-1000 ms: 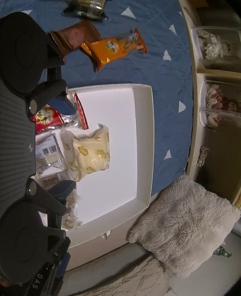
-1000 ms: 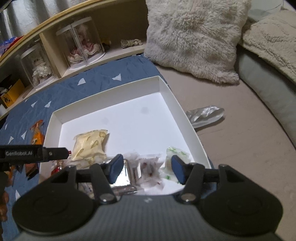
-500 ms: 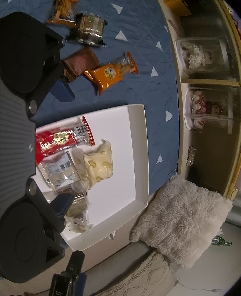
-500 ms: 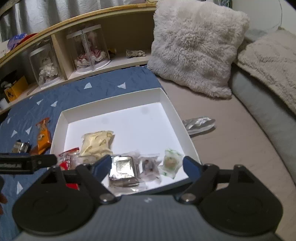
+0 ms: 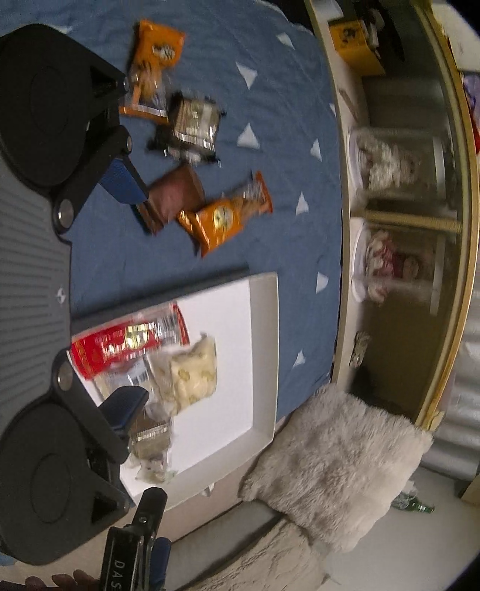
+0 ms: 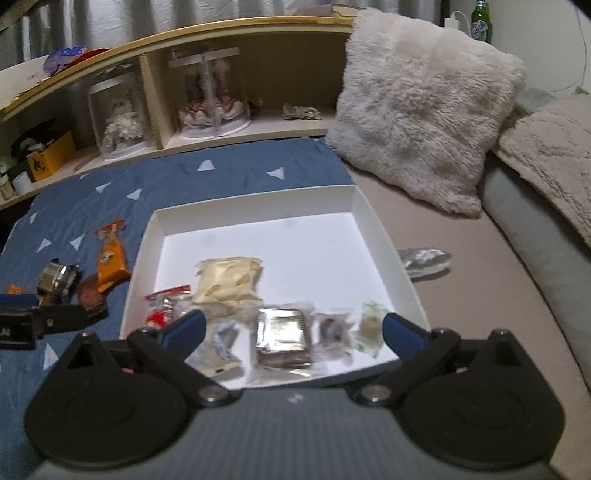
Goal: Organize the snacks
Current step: 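Move both tools back from the tray to the snack pile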
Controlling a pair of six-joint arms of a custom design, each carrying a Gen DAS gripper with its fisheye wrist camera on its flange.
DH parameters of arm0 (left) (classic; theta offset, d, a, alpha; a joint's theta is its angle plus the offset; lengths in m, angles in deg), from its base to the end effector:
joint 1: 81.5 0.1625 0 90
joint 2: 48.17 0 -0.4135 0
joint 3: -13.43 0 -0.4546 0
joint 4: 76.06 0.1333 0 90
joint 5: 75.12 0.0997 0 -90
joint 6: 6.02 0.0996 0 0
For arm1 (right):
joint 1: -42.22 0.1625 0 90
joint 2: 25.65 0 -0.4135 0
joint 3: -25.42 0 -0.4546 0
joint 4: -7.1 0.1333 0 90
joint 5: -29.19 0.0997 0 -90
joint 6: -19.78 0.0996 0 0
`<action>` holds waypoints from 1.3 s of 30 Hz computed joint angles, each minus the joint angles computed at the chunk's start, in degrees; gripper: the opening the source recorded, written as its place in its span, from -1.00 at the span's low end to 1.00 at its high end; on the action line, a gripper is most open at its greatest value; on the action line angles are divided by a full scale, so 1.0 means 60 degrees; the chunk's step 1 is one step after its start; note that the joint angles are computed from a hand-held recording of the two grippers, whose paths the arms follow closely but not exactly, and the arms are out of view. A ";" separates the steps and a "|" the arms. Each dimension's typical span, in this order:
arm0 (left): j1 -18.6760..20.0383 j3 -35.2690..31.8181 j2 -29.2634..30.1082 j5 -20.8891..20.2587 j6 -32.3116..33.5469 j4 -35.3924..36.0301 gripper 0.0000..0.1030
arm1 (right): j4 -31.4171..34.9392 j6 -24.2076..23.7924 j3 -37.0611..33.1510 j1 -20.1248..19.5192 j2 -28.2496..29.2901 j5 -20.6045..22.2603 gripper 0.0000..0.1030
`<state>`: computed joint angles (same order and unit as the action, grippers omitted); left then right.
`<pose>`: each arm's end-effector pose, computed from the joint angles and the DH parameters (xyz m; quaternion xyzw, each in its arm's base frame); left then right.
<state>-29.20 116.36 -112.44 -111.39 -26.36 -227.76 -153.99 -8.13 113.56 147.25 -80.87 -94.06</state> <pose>-0.2281 -0.6444 0.2358 0.0427 0.8777 -0.3706 0.3008 0.2698 -0.7014 0.2512 0.2444 -0.8769 0.2810 0.3038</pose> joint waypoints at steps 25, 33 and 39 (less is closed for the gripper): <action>0.0590 0.1697 -0.2400 0.1242 -0.1880 0.0177 1.00 | -0.0233 -0.0674 0.0584 0.0491 0.0555 0.1635 0.99; 0.1287 0.1497 -0.2414 0.1191 -0.3088 0.0119 1.00 | -0.0725 -0.1310 0.0694 0.0535 0.1014 0.2496 0.99; 0.1741 0.1117 -0.1943 0.1482 -0.3166 -0.0701 1.00 | -0.0635 -0.1770 0.0431 0.0452 0.1550 0.2996 0.99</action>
